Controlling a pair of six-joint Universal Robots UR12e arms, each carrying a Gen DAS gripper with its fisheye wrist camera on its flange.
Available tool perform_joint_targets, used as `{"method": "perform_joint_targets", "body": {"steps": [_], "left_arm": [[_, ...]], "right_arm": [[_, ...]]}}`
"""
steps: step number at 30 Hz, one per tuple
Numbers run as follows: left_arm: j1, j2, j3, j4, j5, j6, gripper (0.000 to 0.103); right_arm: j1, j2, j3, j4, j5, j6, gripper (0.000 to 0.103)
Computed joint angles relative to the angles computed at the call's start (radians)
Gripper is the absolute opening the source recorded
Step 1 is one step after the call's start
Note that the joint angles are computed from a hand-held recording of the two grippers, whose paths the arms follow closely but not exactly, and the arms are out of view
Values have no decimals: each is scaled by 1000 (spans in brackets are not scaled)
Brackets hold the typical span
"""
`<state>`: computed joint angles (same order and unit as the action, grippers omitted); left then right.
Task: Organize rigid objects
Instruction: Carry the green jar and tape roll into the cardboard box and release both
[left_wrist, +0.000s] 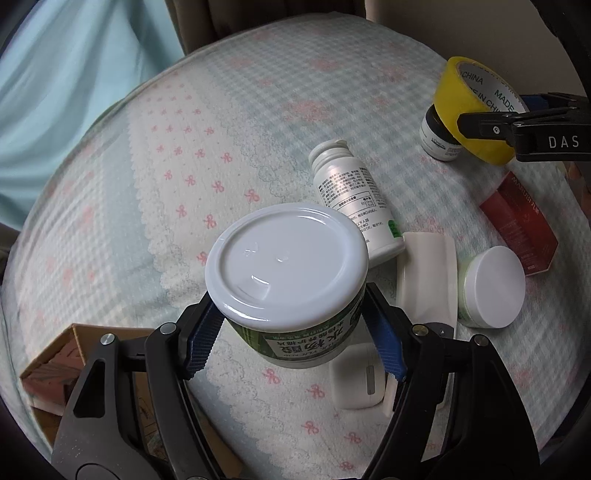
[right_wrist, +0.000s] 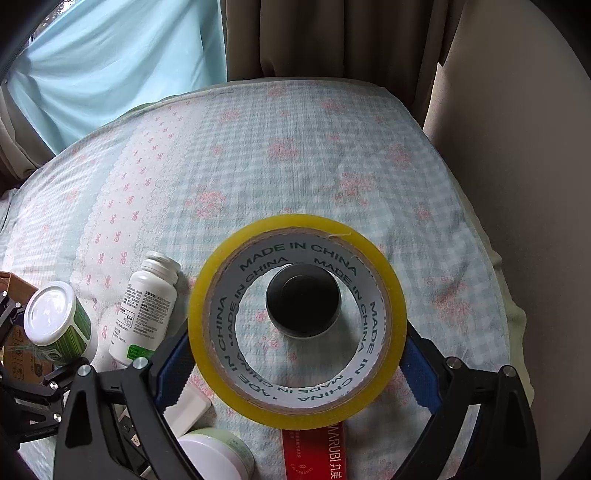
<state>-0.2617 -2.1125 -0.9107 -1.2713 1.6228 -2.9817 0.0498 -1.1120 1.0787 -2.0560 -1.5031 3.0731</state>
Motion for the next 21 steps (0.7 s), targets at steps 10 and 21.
{"method": "perform_joint_targets", "body": {"steps": [10,21], "left_arm": [[6,20,23,47,-43,-41,70],[38,122,9,168,-23,-156,70]], "right_arm": [[4,-21,-15,-16,-7,5,95],[37,-53,-103,-35,12,-35,95]]}}
